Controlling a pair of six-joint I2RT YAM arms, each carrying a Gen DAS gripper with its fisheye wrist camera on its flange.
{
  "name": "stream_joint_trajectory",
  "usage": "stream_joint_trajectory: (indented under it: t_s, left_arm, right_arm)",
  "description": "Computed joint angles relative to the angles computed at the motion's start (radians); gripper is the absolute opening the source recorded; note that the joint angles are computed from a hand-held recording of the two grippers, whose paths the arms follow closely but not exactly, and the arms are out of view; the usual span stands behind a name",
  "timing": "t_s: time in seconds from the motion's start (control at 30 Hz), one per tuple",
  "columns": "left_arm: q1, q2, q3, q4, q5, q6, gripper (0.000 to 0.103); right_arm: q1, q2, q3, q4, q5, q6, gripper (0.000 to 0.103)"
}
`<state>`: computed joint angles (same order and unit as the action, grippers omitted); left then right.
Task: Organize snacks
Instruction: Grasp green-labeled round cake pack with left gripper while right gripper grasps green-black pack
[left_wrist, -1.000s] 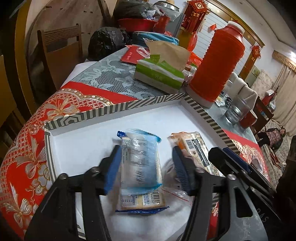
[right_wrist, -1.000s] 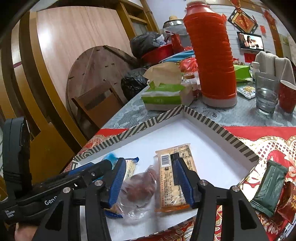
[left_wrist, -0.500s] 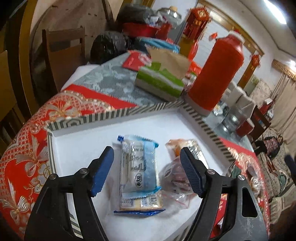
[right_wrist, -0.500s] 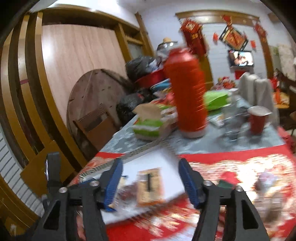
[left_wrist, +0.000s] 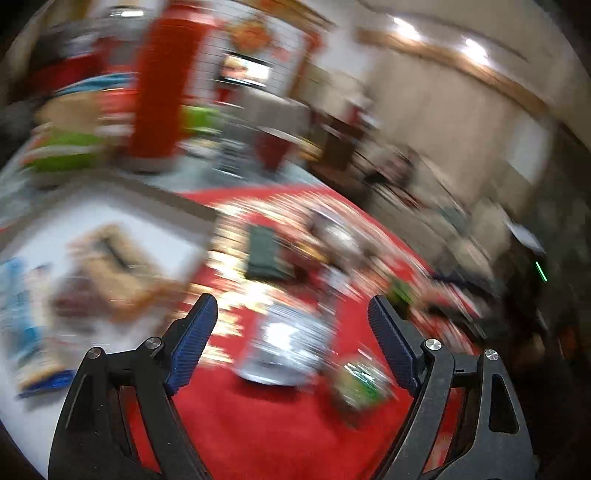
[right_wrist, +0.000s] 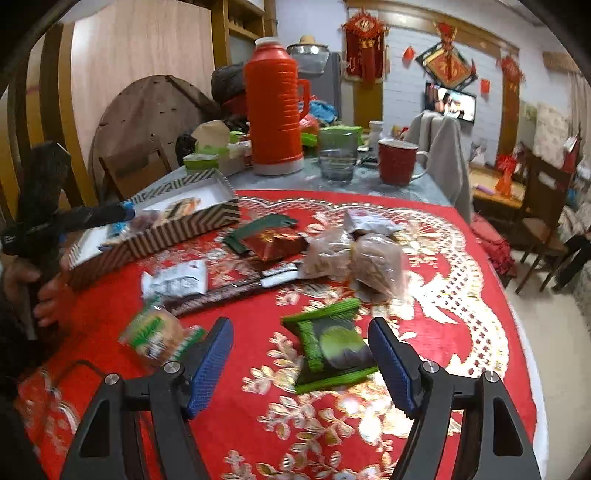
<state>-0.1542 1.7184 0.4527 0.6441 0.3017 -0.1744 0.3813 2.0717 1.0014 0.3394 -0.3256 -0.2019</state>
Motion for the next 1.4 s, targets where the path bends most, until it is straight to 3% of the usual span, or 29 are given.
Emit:
stream_joint_trajectory:
  t_s: [0.17,0.4,0.57,0.63,0.9,1.13,1.23,1.3,1.4]
  left_arm:
    - [-0.145,0.038,0.029,-0.044,-0.012,0.176,0.084]
    - [-0.123,0.111,0.117,-0.151,0.071,0.183,0.084]
    - [-0.13,0.148,0.193,-0.273,0.087,0.22,0.084]
    - [-0.134,0.166,0.217,-0.299,0.102,0.234,0.084]
    - [-0.164,0.207,0.293,-0.425,0.105,0.305,0.084]
    - [-0.174,0.211,0.285,-0.4,0.059,0.276,0.082]
    - [-0.185,0.21,0.283,-0.392,0.017,0.265,0.071]
    - [-0.188,0.207,0.279,-0.386,-0.01,0.254,0.054]
    - [-0.182,0.201,0.267,-0.368,-0.015,0.239,0.048]
  right_arm:
    - [-0.014,0.097,0.16,-0.154,-0.038,-0.026,0.073]
    - [-0.004,0.168,0.288,-0.28,-0.004,-0.041,0.072]
    - [-0.014,0.201,0.346,-0.352,-0.015,-0.03,0.051]
    - [-0.015,0.201,0.349,-0.357,-0.02,-0.035,0.044]
    - [-0.014,0.196,0.34,-0.342,-0.019,-0.032,0.042]
    - [-0.017,0.188,0.327,-0.325,-0.016,-0.026,0.04]
    - [-0.013,0.186,0.325,-0.324,-0.012,-0.031,0.04]
    - [-0.013,0.182,0.318,-0.317,-0.01,-0.031,0.039]
    - [-0.015,0.17,0.296,-0.287,-0.011,-0.025,0.039]
